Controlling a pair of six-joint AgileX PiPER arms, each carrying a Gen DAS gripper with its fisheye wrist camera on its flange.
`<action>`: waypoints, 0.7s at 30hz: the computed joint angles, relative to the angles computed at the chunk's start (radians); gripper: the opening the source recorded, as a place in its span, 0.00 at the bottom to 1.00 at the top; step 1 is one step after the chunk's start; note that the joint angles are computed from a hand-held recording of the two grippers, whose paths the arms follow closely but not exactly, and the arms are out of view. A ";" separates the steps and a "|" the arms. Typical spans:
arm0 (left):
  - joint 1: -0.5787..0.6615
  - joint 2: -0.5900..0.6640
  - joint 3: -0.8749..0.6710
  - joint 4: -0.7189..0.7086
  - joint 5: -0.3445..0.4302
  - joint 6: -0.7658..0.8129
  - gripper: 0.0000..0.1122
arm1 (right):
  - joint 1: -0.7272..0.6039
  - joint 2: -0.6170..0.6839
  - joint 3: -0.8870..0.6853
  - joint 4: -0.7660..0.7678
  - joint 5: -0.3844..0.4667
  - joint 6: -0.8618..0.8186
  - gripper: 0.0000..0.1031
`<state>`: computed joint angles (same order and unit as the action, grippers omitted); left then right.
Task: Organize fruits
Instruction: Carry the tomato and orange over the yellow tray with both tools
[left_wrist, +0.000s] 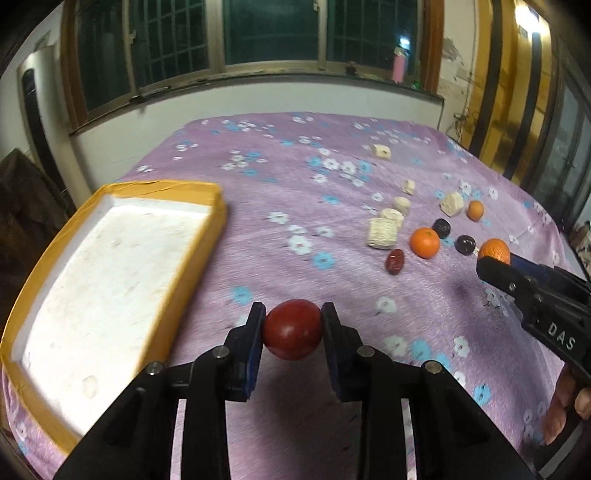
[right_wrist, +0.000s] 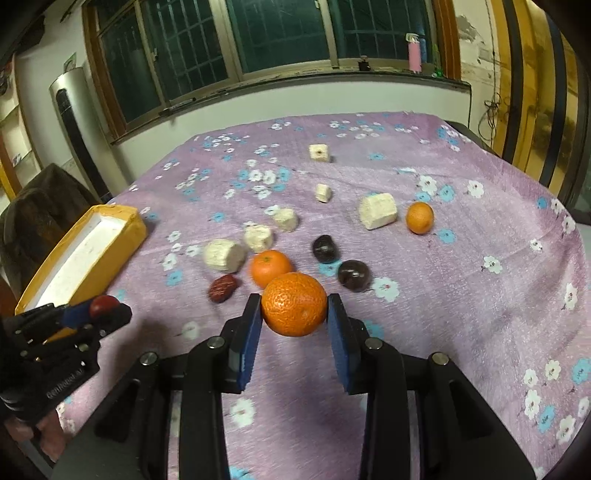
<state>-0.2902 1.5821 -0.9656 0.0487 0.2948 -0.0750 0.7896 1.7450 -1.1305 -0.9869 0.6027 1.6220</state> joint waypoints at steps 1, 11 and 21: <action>0.020 -0.018 0.015 -0.035 -0.002 0.038 0.26 | 0.019 0.001 -0.013 0.007 0.019 -0.012 0.36; 0.279 -0.113 0.072 -0.419 0.025 0.476 0.27 | 0.184 0.120 -0.273 0.091 0.185 -0.162 0.36; 0.492 -0.048 0.011 -0.460 0.044 0.561 0.27 | 0.226 0.392 -0.769 0.259 0.263 -0.496 0.36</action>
